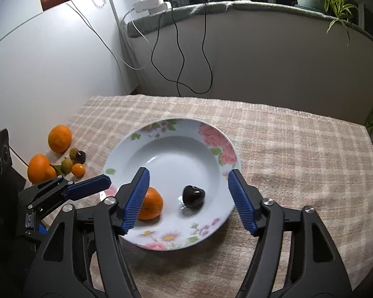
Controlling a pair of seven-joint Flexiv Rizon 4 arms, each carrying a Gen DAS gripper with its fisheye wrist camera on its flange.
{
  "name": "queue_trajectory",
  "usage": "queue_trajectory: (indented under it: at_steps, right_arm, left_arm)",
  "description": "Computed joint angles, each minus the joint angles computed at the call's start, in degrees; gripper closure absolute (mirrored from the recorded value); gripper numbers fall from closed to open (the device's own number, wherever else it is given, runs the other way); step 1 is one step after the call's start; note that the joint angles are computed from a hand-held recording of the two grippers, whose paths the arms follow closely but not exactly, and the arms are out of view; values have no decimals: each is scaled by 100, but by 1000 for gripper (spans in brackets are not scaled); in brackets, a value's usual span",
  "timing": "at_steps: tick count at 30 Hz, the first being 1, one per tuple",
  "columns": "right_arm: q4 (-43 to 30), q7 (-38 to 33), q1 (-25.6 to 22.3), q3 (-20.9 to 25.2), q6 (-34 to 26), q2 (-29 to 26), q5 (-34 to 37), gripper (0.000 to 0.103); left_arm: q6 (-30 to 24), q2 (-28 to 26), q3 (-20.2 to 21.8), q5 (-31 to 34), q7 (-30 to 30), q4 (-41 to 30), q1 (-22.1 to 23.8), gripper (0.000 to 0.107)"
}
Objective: Organize fruits
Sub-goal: 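Withdraw both open tools from the plate back toward the fruit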
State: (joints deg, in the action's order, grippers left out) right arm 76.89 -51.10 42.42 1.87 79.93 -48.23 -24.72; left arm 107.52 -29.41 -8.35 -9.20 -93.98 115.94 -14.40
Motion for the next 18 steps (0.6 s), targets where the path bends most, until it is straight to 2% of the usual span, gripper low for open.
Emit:
queue_trajectory:
  at_steps: [4,7,11,15,18]
  right_arm:
    - [44,-70,37,42,112,54,-25,27]
    - [48,-106,117,41,187,69,-50,21]
    - [-20,-326,101,278,239,31,-14,19]
    - [-84,-549,145,404,246,-6,19,17]
    - [-192,-717,168,521,165,-66,65,17]
  left_arm:
    - [138,179,439,-185,-9,236,-386,50]
    - [259,313,677,-333,26,458,-591,50]
    - [510,493,1092,-731,149,820,-995,50]
    - [757,639,1585,-1473,570,1205,-1555,50]
    - [948,713,1799,-2130,957,1469,-1896,50]
